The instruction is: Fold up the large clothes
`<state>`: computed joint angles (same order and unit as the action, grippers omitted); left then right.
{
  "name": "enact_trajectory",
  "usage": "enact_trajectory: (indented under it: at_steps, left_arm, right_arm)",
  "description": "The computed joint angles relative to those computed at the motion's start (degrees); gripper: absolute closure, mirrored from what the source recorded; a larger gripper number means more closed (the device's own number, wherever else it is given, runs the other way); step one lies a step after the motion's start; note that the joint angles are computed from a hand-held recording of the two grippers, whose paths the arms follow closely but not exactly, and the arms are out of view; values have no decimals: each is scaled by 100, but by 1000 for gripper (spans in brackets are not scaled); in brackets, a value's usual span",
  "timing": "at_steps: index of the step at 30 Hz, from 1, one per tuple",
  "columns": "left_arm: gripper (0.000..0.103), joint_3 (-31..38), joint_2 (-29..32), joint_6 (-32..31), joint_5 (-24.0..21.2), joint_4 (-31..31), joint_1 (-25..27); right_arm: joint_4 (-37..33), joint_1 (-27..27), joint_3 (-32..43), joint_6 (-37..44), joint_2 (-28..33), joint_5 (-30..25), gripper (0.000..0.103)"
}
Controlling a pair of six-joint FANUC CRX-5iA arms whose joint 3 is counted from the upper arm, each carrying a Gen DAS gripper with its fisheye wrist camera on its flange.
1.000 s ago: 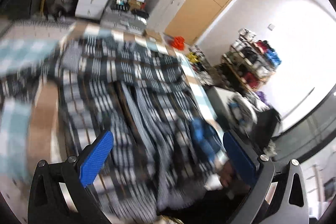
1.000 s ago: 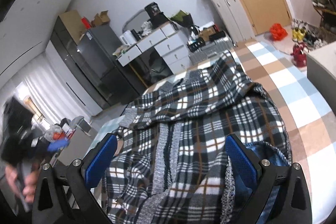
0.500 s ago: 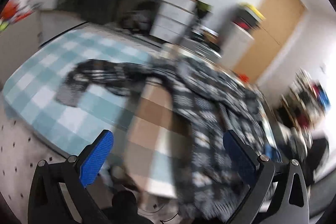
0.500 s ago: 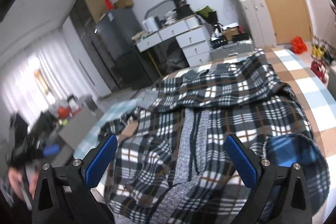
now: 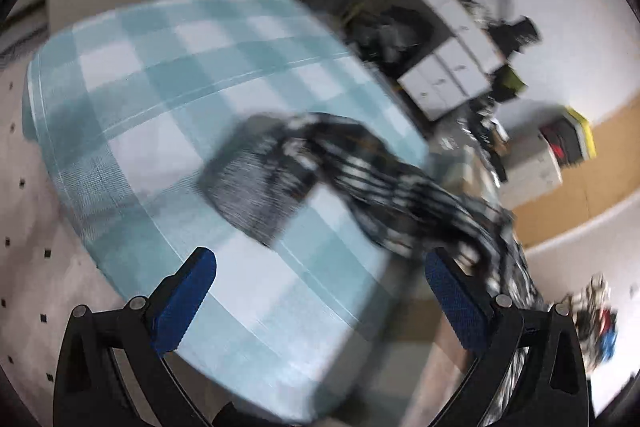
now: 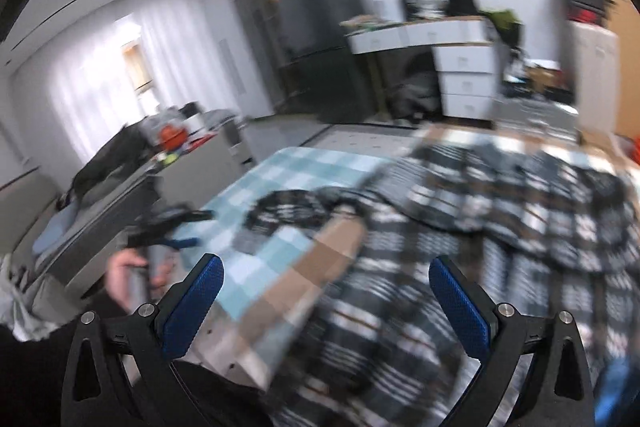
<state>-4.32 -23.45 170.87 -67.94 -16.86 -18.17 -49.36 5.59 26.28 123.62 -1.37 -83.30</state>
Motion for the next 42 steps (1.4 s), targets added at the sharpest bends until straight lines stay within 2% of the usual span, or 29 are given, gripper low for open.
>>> enact_trajectory:
  at_steps: [2,4,6,11,13,14,15,16,17,18,20,22,24,29,32,33,35,42]
  left_arm:
    - [1,-617,-233,-709,308,869,850]
    - [1,-895,-338,-1171,345,1219,1260]
    - [1,-973,-289,-1661,237,1333,1514]
    - [1,-1252,-173,-3414,552,2203,2072]
    - [3,-1281,-77,-3814,528,2480,2199]
    - [18,-1382,-90,-4021,555,2693,2328]
    - [40,-1452,-59,-4267,501,2916,2486]
    - [40,-1368,31,-4375,367,2912,2479]
    - [63,-1210,106,-4442,269,2719,2382]
    - [99,-1077,243,-4592,104,2678,2361]
    - [100,-856,400,-4619,-140,2445,2225]
    - [100,-796,381,-4552,-129,2267,2183]
    - [101,-462,464,-4229,-410,1757,2060]
    - [101,769,750,-3867,-1360,221,1656]
    - [101,1711,1098,-3930,-2123,-686,1267]
    - [101,1937,1177,-4043,-2256,-810,1239]
    - [101,2329,1267,-4137,-2439,-813,1277]
    - [101,2826,1343,-4364,-2040,165,1690]
  right_arm:
    - [-124,135,-99,-14,-22,-78,0]
    - [-110,246,-263,-21,-42,-83,0]
    - [33,394,-474,-58,-53,-78,0]
    - [442,651,-713,-210,-20,-29,0]
    - [400,590,-728,-255,-8,-89,0]
    - [382,564,-743,-279,-11,-85,0]
    - [326,527,-745,-290,-13,-102,0]
    - [289,485,-755,-290,-13,-119,0]
    - [327,498,-747,-325,-14,-94,0]
    - [347,494,-747,-350,-30,-78,0]
    - [245,392,-750,-326,-33,-147,0]
    - [224,347,-780,-338,-60,-177,0]
    - [195,283,-820,-307,-96,-191,0]
    - [81,67,-926,-295,-194,-226,0]
    - [-49,-81,-961,-329,-203,-237,0]
    - [-73,-105,-959,-359,-194,-218,0]
    - [-174,-208,-967,-414,-181,-236,0]
    - [-508,-606,-976,-463,-161,-398,0]
